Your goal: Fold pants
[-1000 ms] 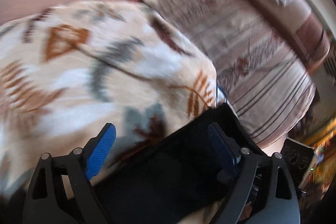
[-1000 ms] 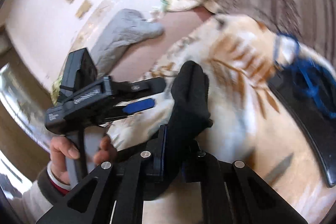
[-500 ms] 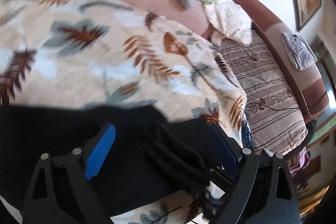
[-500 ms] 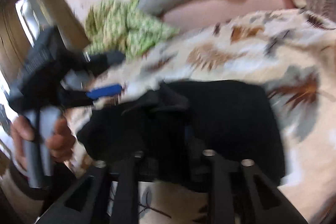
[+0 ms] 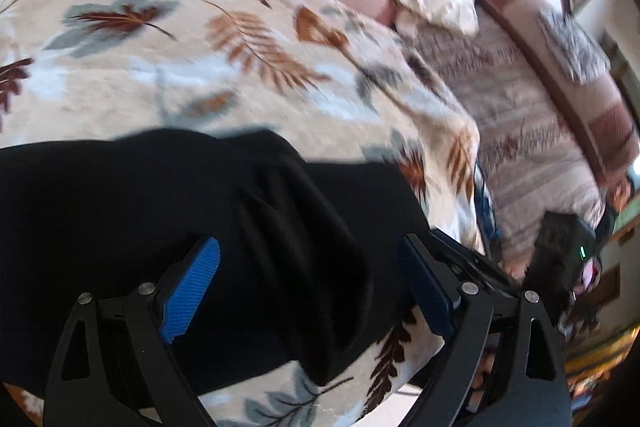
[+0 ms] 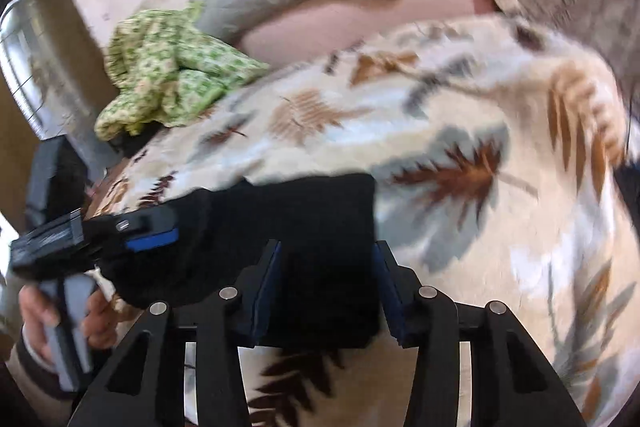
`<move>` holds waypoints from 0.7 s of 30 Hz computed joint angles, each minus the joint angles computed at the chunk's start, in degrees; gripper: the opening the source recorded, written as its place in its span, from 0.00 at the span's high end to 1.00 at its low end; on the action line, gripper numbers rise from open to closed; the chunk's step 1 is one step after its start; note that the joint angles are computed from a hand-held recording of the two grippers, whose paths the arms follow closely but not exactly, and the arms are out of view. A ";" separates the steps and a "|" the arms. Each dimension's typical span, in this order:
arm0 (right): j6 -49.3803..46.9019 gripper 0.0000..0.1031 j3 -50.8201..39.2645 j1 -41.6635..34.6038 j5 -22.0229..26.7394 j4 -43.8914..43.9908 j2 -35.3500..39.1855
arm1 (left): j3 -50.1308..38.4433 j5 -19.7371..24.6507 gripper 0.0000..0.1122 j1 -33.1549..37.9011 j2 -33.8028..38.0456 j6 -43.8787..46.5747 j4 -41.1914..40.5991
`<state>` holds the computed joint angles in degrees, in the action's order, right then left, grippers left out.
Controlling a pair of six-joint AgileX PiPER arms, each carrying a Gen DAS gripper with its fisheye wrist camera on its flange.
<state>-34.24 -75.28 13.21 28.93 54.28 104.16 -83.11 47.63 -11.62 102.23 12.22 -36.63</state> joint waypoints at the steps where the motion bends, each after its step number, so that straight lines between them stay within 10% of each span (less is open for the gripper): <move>1: -0.95 0.55 -0.12 -0.72 0.91 1.76 1.11 | -0.37 -0.35 0.18 -1.58 0.39 -0.47 1.78; 5: -3.27 0.54 -0.42 -1.80 2.46 5.98 2.41 | -0.82 -4.82 0.22 -5.92 0.89 -3.93 9.35; 7: -2.91 0.54 0.11 -1.56 1.97 5.08 1.69 | -2.48 -4.26 0.75 -5.98 1.93 -2.97 8.78; 8: -2.05 0.53 0.13 -1.36 1.87 4.22 1.22 | -3.80 -3.09 0.85 -5.86 2.52 -3.23 9.27; 21: -6.95 0.55 -1.72 2.45 -0.17 5.13 -0.11 | 0.65 -6.37 0.79 -4.90 0.53 -4.30 12.40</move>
<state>-41.20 -77.00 15.66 28.76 59.41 104.05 -82.45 41.26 -16.52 102.76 7.92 -24.23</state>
